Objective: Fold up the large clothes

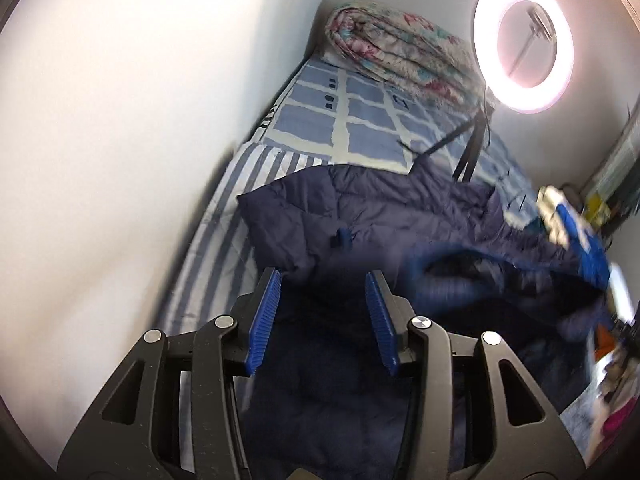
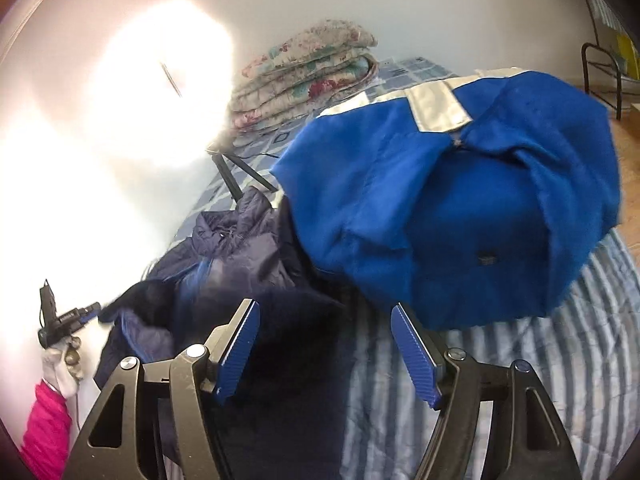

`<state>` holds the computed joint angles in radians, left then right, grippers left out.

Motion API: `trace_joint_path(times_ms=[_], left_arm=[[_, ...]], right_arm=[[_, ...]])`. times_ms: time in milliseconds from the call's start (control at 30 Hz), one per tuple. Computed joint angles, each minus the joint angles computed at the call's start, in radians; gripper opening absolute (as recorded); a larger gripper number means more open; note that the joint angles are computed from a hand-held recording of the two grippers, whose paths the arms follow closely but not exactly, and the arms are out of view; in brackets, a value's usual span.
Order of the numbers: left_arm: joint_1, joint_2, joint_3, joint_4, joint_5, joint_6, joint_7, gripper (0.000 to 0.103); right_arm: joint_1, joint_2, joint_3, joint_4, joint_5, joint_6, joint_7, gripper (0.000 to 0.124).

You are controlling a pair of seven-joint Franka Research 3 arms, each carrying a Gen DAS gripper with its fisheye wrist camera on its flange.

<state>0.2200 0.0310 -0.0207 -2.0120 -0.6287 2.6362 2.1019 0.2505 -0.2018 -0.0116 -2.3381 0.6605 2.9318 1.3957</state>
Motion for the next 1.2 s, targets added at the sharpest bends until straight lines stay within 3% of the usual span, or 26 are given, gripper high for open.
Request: trace_joint_path(times_ms=[133,233,367,533,567,600,733,867,1000,1033,1067,1100,1167,1200], left_arm=[[0.007,0.032,0.004,0.009,0.068,-0.029,-0.028,0.045],[0.034,0.091,-0.003,0.070,0.037,-0.131,-0.043,0.045],[0.069,0.140,-0.027,0.112,-0.028,-0.173,-0.059,0.045],[0.080,0.169,-0.049,0.140,-0.011,-0.192,-0.070,0.045],[0.077,0.167,-0.053,0.136,-0.002,-0.181,-0.069,0.044],[0.076,0.166,-0.057,0.134,0.003,-0.175,-0.067,0.034],[0.055,0.150,-0.065,0.107,0.064,-0.116,-0.063,0.010],[0.049,0.132,-0.069,0.084,0.077,-0.078,-0.035,0.004],[0.045,0.131,-0.069,0.086,0.072,-0.071,-0.008,0.007],[0.045,0.142,-0.067,0.105,0.080,-0.097,-0.021,0.013],[0.044,0.153,-0.065,0.121,0.090,-0.119,-0.035,0.029],[0.041,0.162,-0.065,0.132,0.103,-0.121,-0.049,0.043],[0.032,0.170,-0.069,0.131,0.133,-0.091,-0.064,0.043],[0.020,0.172,-0.066,0.124,0.176,-0.063,-0.091,0.032]], right_arm=[[-0.027,0.016,0.022,-0.016,-0.097,-0.018,0.037,0.072],[-0.007,0.043,0.008,0.003,-0.066,-0.031,-0.007,0.072],[-0.010,0.098,0.007,0.058,-0.040,-0.063,-0.035,0.072],[-0.021,0.138,0.018,0.113,0.015,-0.081,-0.067,0.071],[-0.023,0.145,0.022,0.122,0.012,-0.083,-0.067,0.069],[-0.025,0.152,0.026,0.134,-0.002,-0.088,-0.059,0.067],[-0.030,0.182,0.044,0.190,-0.121,-0.147,0.003,0.040],[-0.026,0.191,0.059,0.212,-0.350,-0.167,0.129,0.014],[-0.018,0.196,0.062,0.224,-0.369,-0.167,0.108,0.015],[-0.019,0.203,0.060,0.235,-0.382,-0.175,0.128,0.030],[-0.020,0.206,0.059,0.238,-0.372,-0.176,0.126,0.040],[-0.021,0.213,0.058,0.245,-0.379,-0.172,0.139,0.040],[-0.020,0.227,0.057,0.261,-0.405,-0.177,0.167,0.040],[-0.019,0.232,0.057,0.269,-0.411,-0.184,0.169,0.039]])
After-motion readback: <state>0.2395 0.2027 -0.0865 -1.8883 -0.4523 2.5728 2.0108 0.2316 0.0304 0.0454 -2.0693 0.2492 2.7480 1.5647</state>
